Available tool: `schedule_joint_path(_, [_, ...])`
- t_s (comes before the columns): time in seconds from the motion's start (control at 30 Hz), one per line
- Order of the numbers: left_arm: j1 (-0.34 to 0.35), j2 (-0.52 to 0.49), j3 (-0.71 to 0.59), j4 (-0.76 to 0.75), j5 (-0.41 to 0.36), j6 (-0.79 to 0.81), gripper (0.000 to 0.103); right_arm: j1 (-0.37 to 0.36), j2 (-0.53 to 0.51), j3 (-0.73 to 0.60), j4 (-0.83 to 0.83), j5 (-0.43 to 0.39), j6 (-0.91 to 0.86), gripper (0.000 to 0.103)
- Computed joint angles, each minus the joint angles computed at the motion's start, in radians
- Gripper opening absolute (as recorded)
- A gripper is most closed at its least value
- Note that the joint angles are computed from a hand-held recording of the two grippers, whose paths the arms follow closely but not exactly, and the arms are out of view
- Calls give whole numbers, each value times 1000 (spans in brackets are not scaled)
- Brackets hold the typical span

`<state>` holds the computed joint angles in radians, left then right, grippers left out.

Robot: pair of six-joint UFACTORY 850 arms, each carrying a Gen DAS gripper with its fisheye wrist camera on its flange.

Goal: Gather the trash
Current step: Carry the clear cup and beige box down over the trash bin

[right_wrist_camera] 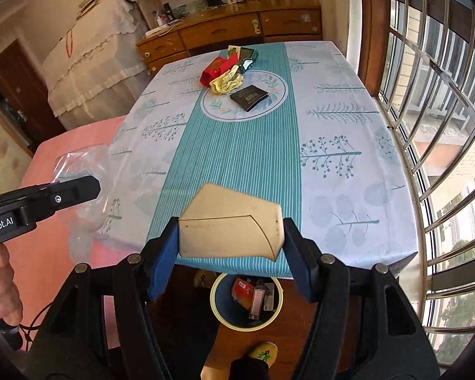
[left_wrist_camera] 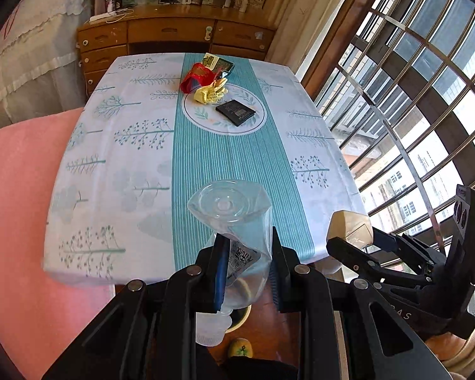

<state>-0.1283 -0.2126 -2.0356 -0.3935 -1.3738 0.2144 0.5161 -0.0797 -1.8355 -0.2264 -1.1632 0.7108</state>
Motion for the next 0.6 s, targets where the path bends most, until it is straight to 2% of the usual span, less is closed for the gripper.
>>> schedule_joint_path(0.13, [-16, 126, 141, 40, -21, -25, 22, 44, 79, 89, 29, -5, 28, 60])
schedule_joint_path(0.27, [-40, 207, 225, 82, -38, -15, 22, 89, 128, 151, 43, -5, 54, 60])
schedule_joint_path(0.37, [-53, 240, 268, 101, -52, -4, 22, 122, 159, 197, 45, -2, 95, 60])
schedule_joint_path(0.6, [-65, 274, 391, 100, -59, 51, 22, 150, 181, 297, 62, 5, 197, 60])
